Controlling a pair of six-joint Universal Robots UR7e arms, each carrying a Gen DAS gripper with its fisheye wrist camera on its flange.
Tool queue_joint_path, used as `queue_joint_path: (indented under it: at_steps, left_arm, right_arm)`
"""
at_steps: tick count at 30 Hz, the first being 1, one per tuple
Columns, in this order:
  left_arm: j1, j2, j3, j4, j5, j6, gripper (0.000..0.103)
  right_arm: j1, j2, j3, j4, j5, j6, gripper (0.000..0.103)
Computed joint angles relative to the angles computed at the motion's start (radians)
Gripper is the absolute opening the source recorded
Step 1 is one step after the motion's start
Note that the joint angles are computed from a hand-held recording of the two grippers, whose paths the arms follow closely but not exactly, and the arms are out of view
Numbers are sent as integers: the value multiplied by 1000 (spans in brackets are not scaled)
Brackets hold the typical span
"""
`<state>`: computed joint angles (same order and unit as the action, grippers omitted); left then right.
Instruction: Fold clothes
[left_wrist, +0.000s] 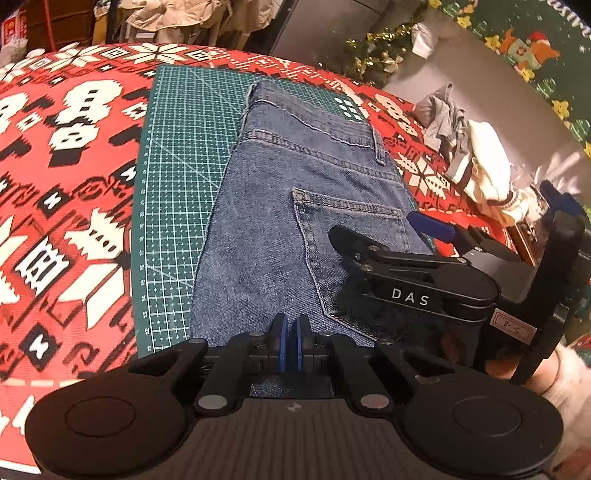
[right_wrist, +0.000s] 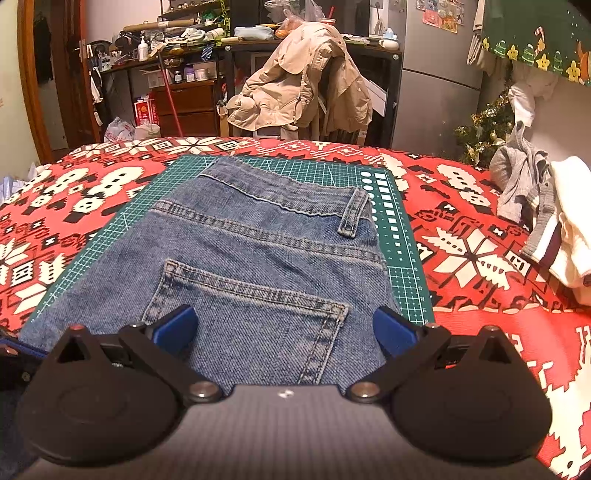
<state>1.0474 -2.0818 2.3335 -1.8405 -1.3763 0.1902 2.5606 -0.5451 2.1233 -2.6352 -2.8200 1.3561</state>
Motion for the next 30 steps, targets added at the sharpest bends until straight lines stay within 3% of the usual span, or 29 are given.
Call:
queue_joint_path:
  at_steps: [4,8,13,16,19,21,24,28,30]
  left_arm:
    - [7,-18,-9,31,9,7,6]
    - [24,-33,-28,75,12,32,6]
    - [14,-70,-41,122,22,27,7]
    - [10,-92,-48,111,-26,34,7]
    - [-6,-101,-28,59,-45,34,7]
    - [-10,-85,-14,36,-46,17,7]
    - [-1,-64,2,26,-48,8,7]
    - [-5,-85,23,58,-30,19,7]
    - [-5,-107,27,74,-27,31,9]
  right_arm:
    - [19,-23,2,46,39,21,102]
    - [69,-73,37,65,140,3,102]
    - [140,-148,74,131,264,58,102]
    - [182,-172,56,207,257,102,102]
    - [195,-161,39,153,208,18,102]
    - [178,-135,26,72,209,-77,96]
    - [140,-100,21,-34,258,-186,70]
    - [158,-98,22,25,281,-153,67]
    - [185,-118,30,102,292,-89,67]
